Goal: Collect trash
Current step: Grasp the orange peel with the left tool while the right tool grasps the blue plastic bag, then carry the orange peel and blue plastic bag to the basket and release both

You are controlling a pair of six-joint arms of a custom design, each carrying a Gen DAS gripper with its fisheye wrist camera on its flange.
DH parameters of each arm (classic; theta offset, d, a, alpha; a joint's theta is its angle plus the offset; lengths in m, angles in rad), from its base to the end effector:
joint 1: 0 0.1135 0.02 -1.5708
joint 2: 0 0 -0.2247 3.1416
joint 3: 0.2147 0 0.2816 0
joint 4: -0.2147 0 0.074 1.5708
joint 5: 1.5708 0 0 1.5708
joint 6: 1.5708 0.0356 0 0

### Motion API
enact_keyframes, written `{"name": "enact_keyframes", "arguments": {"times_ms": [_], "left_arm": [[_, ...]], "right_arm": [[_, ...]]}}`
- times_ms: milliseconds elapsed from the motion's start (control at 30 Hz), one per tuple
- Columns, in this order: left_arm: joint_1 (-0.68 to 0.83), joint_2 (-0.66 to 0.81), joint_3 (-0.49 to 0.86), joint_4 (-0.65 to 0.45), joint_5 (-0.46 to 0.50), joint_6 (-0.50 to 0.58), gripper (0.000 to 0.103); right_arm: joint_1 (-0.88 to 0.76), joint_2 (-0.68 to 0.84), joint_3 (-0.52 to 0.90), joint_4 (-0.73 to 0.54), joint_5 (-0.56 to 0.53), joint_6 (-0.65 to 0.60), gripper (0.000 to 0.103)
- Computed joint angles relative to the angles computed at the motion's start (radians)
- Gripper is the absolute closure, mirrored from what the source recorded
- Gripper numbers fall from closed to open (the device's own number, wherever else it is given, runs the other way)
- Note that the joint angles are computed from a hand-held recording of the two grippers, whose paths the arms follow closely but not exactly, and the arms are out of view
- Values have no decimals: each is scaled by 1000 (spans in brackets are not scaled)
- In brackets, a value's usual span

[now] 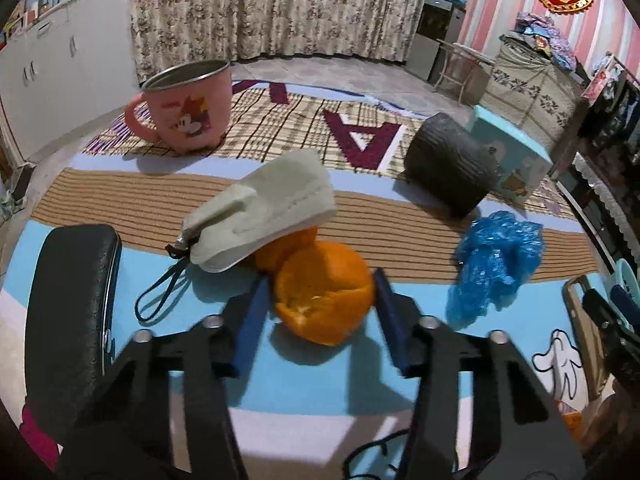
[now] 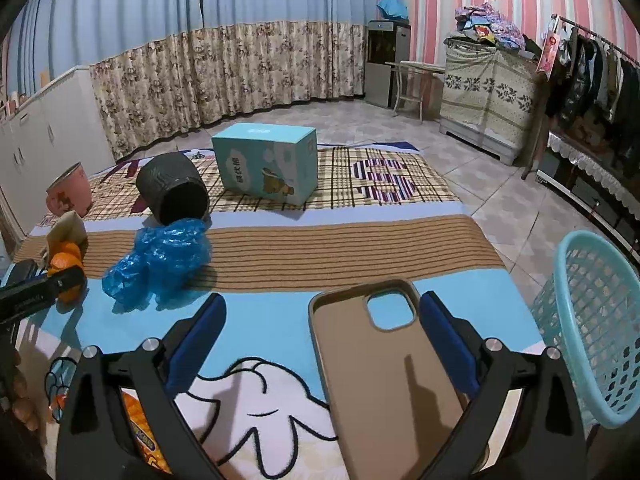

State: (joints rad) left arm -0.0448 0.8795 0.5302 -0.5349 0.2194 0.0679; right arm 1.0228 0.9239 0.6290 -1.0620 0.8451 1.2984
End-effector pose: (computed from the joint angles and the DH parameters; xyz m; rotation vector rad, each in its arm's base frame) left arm 0.2242 -0.0178 0.1647 0.2335 2.4320 -0.2588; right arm 0.1196 0.1449 0.1748 0.4223 2.2438 -0.1844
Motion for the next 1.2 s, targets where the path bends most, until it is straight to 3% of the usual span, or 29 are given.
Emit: {"name": "enact_keyframes", "arguments": {"times_ms": [233, 500, 867, 933, 1000, 1167, 1200], "left_arm": [[-34, -93, -3, -55, -49, 39, 63], [4, -209, 19, -103, -54, 97, 63], [137, -155, 55, -55, -7, 156, 63], [161, -129, 68, -50, 17, 152, 63], [181, -108, 79, -50, 47, 145, 63], [185, -113, 78, -52, 58, 146, 63], [183, -116, 76, -54, 59, 145, 63]], "right_arm": [[13, 23, 9, -8, 0, 5, 8], [14, 74, 43, 95, -20, -71, 8], [-109, 317, 216, 332, -143, -389, 9], [-126, 363, 238, 358, -183, -430, 20], [-139, 392, 245, 382, -230, -458, 49], [-124, 361, 205, 418, -229, -475, 81], [-122, 342, 197, 413, -222, -475, 83]]}}
